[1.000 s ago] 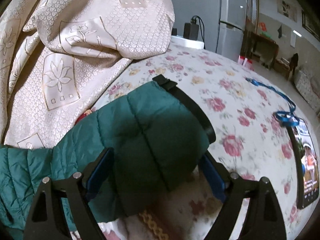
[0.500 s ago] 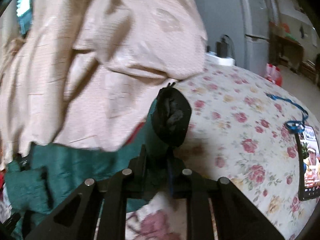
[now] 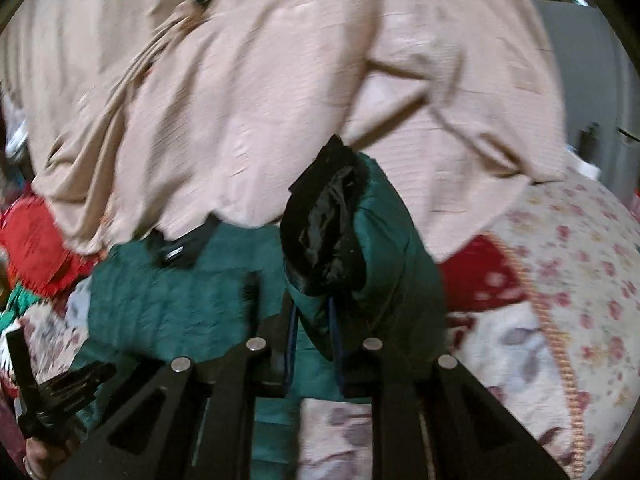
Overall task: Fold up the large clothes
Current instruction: 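Lift and fold the held sleeve across the jacket body with the right tool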
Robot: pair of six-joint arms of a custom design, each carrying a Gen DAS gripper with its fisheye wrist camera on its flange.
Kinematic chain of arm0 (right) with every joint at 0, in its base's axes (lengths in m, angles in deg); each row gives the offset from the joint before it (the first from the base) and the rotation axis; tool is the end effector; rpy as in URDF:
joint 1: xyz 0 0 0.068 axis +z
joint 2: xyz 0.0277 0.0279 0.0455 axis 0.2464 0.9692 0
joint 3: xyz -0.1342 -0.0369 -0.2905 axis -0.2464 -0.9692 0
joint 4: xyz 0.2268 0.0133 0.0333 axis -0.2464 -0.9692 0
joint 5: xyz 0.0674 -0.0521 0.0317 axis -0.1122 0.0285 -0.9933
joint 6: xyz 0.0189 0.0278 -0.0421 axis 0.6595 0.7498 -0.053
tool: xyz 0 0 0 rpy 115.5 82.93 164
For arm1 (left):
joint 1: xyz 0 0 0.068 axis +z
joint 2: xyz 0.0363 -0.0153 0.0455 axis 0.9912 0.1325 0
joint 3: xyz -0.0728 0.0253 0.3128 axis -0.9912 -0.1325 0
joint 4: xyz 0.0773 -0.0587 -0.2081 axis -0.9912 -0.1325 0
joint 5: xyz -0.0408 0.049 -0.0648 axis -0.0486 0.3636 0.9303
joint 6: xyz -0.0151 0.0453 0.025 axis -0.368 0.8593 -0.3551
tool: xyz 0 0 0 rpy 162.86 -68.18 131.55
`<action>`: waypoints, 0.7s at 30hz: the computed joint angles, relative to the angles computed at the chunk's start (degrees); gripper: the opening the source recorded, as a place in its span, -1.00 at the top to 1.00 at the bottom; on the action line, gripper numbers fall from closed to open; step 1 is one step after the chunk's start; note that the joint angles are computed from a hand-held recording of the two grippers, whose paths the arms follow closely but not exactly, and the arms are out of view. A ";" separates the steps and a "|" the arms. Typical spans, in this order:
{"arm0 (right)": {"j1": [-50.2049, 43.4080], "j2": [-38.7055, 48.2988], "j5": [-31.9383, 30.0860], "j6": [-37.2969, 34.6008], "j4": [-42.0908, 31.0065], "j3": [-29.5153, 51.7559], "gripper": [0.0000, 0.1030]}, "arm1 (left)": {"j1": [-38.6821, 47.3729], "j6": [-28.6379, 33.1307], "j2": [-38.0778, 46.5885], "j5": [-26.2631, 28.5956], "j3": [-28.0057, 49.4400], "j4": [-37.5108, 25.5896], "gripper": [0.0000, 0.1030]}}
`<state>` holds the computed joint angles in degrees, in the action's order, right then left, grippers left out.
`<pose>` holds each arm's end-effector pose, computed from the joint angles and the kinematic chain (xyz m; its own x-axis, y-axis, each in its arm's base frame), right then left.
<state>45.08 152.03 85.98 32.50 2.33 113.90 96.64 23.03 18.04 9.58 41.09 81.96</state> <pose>0.2306 0.1212 0.2474 -0.6066 0.2205 -0.7638 0.1299 0.9753 0.1785 0.2863 0.0577 0.1714 -0.7633 -0.0199 -0.6458 0.1546 0.9649 -0.2124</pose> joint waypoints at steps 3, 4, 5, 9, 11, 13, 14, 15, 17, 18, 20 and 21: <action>3.15 4.41 -0.81 1.46 0.21 2.81 0.71 | 1.69 0.38 1.11 0.78 0.61 -0.21 0.63; 3.90 5.84 -1.25 1.84 0.45 3.75 0.71 | 2.22 0.58 1.54 0.94 0.83 -0.23 0.63; 4.66 7.29 -1.75 2.20 0.87 4.56 0.71 | 2.66 0.76 1.90 1.07 0.82 -0.03 0.63; 6.67 13.36 -4.40 2.70 2.42 8.52 0.71 | 4.59 1.18 3.86 1.78 1.77 -0.17 0.63; 7.64 16.07 -5.62 2.78 2.66 10.69 0.71 | 5.54 1.33 4.87 2.16 2.33 -0.28 0.63; 8.53 19.01 -6.88 2.65 2.64 13.42 0.71 | 6.23 1.47 5.63 2.47 2.91 -0.53 0.63; 8.90 20.56 -7.71 2.53 2.69 14.90 0.71 | 6.74 1.59 6.07 2.74 3.27 -0.73 0.63; 9.21 22.10 -8.66 2.40 2.86 16.35 0.71 | 7.06 1.66 6.37 2.95 3.49 -0.78 0.63; 9.68 25.15 -10.50 2.19 3.01 19.39 0.71 | 7.75 1.80 6.89 3.29 4.17 -1.26 0.63; 9.80 26.70 -11.61 2.05 3.11 20.92 0.71 | 8.14 1.92 7.21 3.46 4.62 -1.57 0.63; 9.95 29.93 -13.72 2.17 3.54 24.19 0.71 | 8.92 2.02 7.84 3.92 5.51 -2.19 0.63; 9.98 31.37 -14.88 2.39 4.09 25.45 0.71 | 9.32 2.08 8.14 4.25 5.93 -2.51 0.63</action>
<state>55.06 183.40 71.10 34.89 6.42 139.35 105.96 25.11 26.17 13.83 47.02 79.45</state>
